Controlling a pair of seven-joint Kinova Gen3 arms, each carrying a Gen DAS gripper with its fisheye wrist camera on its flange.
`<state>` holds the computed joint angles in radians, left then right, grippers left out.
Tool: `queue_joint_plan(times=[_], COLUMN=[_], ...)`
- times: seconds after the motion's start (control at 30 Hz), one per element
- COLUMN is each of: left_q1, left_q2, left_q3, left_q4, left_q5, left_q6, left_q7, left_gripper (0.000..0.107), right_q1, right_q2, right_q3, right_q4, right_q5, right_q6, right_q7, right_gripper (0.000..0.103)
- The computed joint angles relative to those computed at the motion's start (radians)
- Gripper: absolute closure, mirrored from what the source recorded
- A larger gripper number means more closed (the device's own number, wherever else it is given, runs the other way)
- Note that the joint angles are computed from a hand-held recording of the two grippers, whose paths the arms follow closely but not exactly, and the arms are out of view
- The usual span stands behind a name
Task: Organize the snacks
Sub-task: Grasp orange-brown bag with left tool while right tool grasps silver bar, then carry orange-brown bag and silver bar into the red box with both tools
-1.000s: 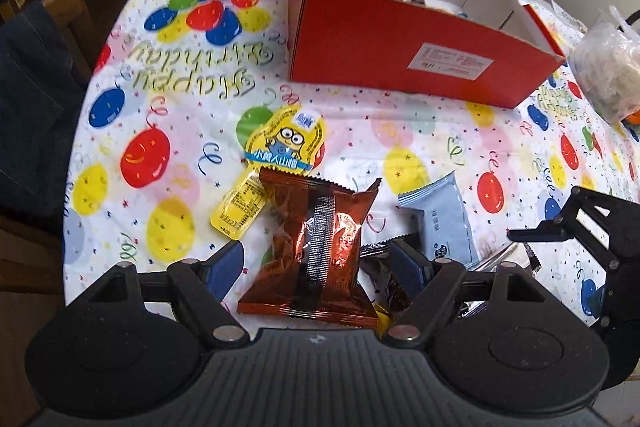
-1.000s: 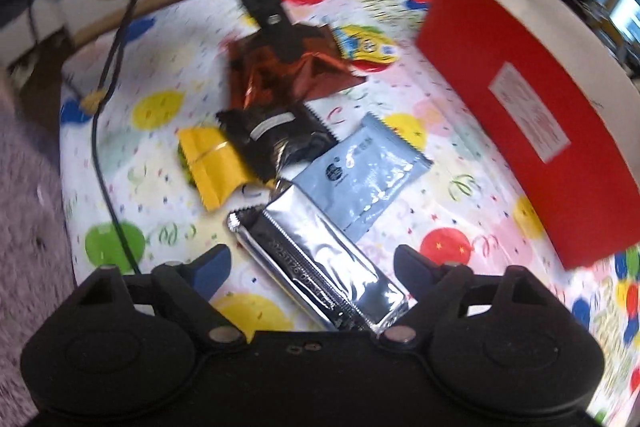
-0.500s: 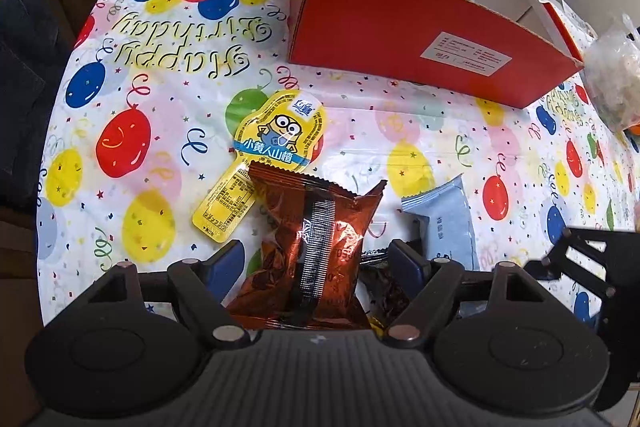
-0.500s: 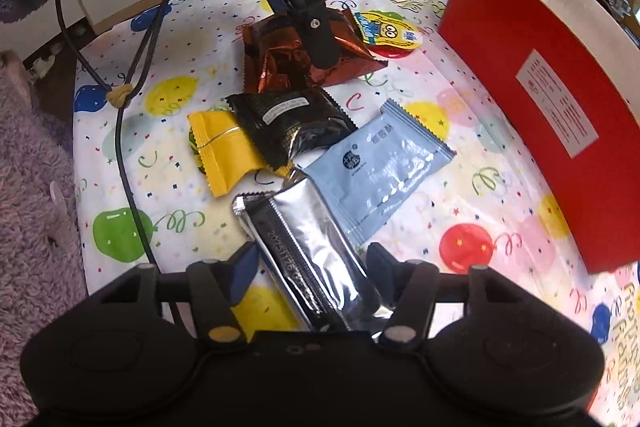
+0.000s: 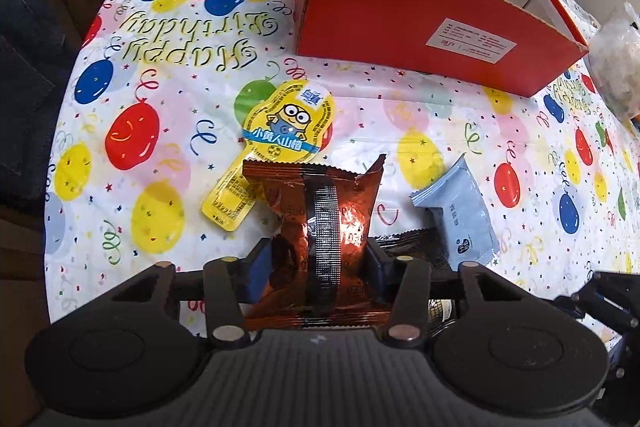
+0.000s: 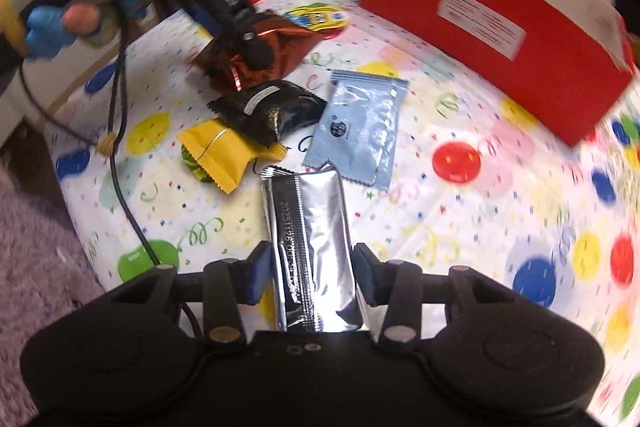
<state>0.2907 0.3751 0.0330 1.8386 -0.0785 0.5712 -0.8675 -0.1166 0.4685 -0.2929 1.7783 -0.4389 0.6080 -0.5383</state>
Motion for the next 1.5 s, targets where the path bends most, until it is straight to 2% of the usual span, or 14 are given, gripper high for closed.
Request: queue_joint_plan(times=[0.2,0.33,0.57,0.77,1.0,1.17,1.5], left_q1=[0.009,-0.001,0.013,0.02,-0.003,-0.001,0.024], left_q2=[-0.019,-0.048,-0.115,-0.173,-0.22,-0.235,-0.186], left_q3=[-0.002,0.004,-0.006,-0.001,0.024,0.032,0.021], left_q4=[0.027,0.062,0.11,0.135,0.126,0.09,-0.056], left_q5=[-0.014,-0.004,-0.04,-0.09,-0.109,-0.145,-0.239], left_q6=[-0.016,-0.038,-0.053,-0.064,-0.061,-0.051,0.015], left_q7=[0.014,0.009,0.043,0.089,0.082,0.087,0.119], left_gripper=[0.064,0.064,0.064,0.064,0.064,0.064,0.064], right_q1=[0.02,0.068,0.097,0.083,0.053,0.031,-0.033], right_q2=[-0.027,-0.042,-0.11,-0.163,-0.196,-0.205,-0.145], right_q3=[0.002,-0.021,-0.051,-0.055,-0.032,-0.016,0.027], right_q4=[0.06,0.085,0.139,0.166,0.138,0.09,-0.075], right_q5=[-0.085,-0.164,-0.28,-0.347,-0.351,-0.314,-0.131], right_q6=[-0.058,-0.068,-0.133,-0.205,-0.242,-0.253,-0.241], right_q7=[-0.097,-0.128,-0.132,-0.146,-0.231,-0.291,-0.463], right_gripper=[0.061,0.061,0.061,0.061,0.061,0.061,0.061])
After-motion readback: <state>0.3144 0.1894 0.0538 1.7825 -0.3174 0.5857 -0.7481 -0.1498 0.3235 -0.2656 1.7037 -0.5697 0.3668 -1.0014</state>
